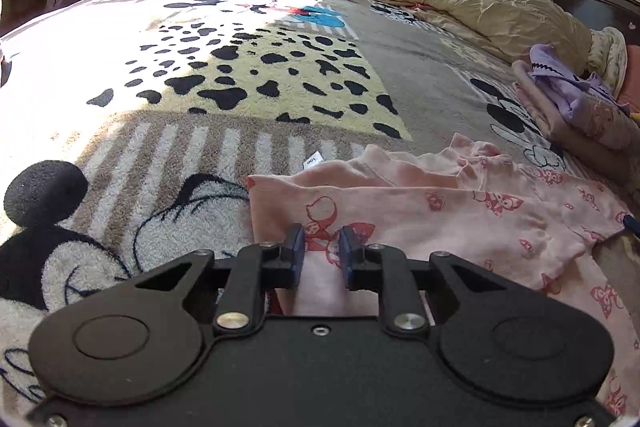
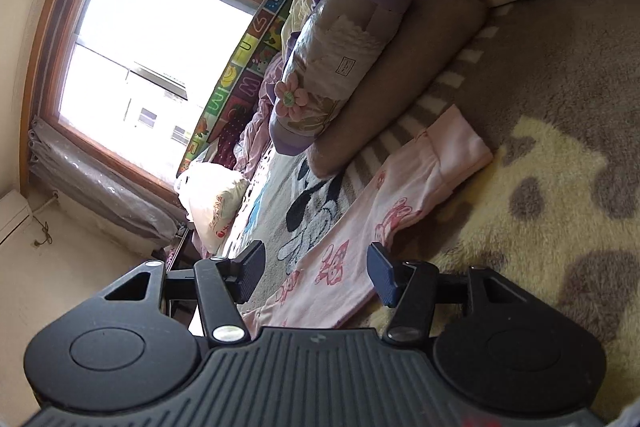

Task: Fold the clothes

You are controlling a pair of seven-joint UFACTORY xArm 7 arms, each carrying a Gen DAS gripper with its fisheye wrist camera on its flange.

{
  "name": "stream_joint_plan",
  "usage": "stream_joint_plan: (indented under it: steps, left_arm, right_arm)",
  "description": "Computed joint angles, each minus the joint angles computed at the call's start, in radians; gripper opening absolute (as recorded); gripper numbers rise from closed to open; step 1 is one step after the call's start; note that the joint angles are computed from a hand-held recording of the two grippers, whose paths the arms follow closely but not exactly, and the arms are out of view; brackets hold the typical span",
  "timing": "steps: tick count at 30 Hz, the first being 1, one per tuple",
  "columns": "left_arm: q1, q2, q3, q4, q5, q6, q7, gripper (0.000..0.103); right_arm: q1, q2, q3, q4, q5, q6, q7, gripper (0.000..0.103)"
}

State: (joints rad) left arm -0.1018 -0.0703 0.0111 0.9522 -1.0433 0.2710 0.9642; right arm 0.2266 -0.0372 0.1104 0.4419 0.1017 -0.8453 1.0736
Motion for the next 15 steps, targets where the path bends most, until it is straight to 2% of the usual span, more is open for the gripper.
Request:
stream_joint_plan:
  steps: [1, 3, 4, 5, 7, 8, 12, 13, 15]
  left_arm:
    - [-0.004, -0.007, 0.002, 0.001, -0.038, -0.006, 0.02, 0.018]
    - [-0.023, -0.016, 0.012, 0.002, -0.115, -0.022, 0.092, 0.032]
    - [-0.025, -0.012, 0.012, 0.002, -0.105, -0.022, 0.085, 0.038]
    - [-0.003, -0.002, -0.008, -0.001, -0.053, -0.02, 0.036, 0.048]
    - [-0.01, 0.005, -0.009, -0.012, -0.032, -0.044, 0.027, 0.048]
    - [-0.013, -0.003, -0.009, -0.015, -0.052, -0.052, 0.038, 0.048]
    - [-0.037, -0.051, 0.009, -0.018, -0.253, -0.071, 0.137, 0.048]
    - [-0.037, -0.062, 0.011, -0.026, -0.265, -0.078, 0.13, 0.048]
    - [-0.037, -0.089, 0.018, -0.046, -0.281, -0.083, 0.112, 0.047]
  right_arm:
    - [0.003, 0.006, 0.006, 0.006, 0.034, 0.004, -0.027, 0.057]
    - [0.019, 0.004, 0.027, 0.016, 0.142, 0.015, -0.116, 0.057]
    - [0.031, -0.003, 0.041, 0.023, 0.213, 0.011, -0.186, 0.057]
    - [0.042, -0.008, 0.054, 0.031, 0.281, 0.004, -0.255, 0.057]
    - [0.057, -0.029, 0.07, 0.042, 0.388, 0.019, -0.382, 0.057]
    - [0.063, -0.029, 0.075, 0.041, 0.438, 0.017, -0.406, 0.057]
    - [0.078, -0.036, 0.091, 0.045, 0.659, 0.069, -0.499, 0.058]
    - [0.076, -0.034, 0.086, 0.043, 0.661, 0.078, -0.481, 0.058]
    - [0.068, -0.014, 0.052, 0.038, 0.58, 0.095, -0.399, 0.055]
